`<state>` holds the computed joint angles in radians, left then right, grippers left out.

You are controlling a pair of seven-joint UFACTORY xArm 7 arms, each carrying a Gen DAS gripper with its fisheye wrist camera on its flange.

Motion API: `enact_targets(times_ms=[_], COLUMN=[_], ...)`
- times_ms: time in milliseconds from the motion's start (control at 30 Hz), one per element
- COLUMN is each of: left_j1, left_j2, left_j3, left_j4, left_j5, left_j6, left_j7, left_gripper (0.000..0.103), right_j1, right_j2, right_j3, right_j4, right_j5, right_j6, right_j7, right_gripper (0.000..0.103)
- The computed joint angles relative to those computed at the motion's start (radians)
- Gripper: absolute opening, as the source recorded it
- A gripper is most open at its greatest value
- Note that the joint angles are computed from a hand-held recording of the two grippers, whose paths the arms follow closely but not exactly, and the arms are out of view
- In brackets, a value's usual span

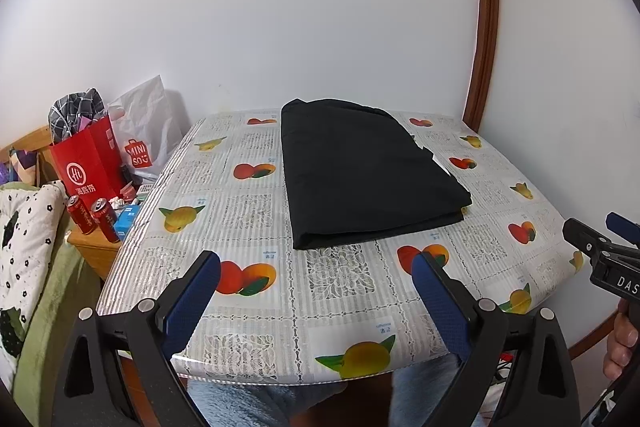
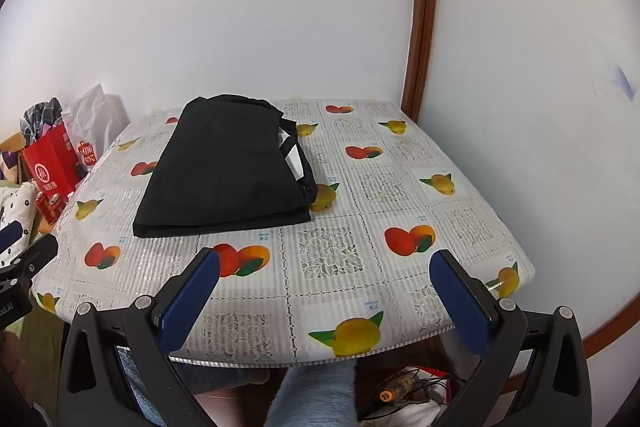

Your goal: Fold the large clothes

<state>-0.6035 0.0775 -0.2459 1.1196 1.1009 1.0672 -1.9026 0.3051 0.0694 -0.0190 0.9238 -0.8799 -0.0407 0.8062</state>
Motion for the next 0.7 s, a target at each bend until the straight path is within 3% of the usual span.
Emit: enact_targets(times_ms=[700], left_j1=[-0.009], left_j2=[0.004], left_j3=[-0.002], left_j4=[0.006], left_j5=[0.002], left_j6=[0.007], left_j7=[0.008], left_gripper=[0.097], right_j1=[-0.025], right_j2=[-0.016], right_j3=[0.004], right_j4=[0.001], right_j5=[-0.133], right_j6=[-0.010], right_j7=[0.111], right_gripper=[0.103])
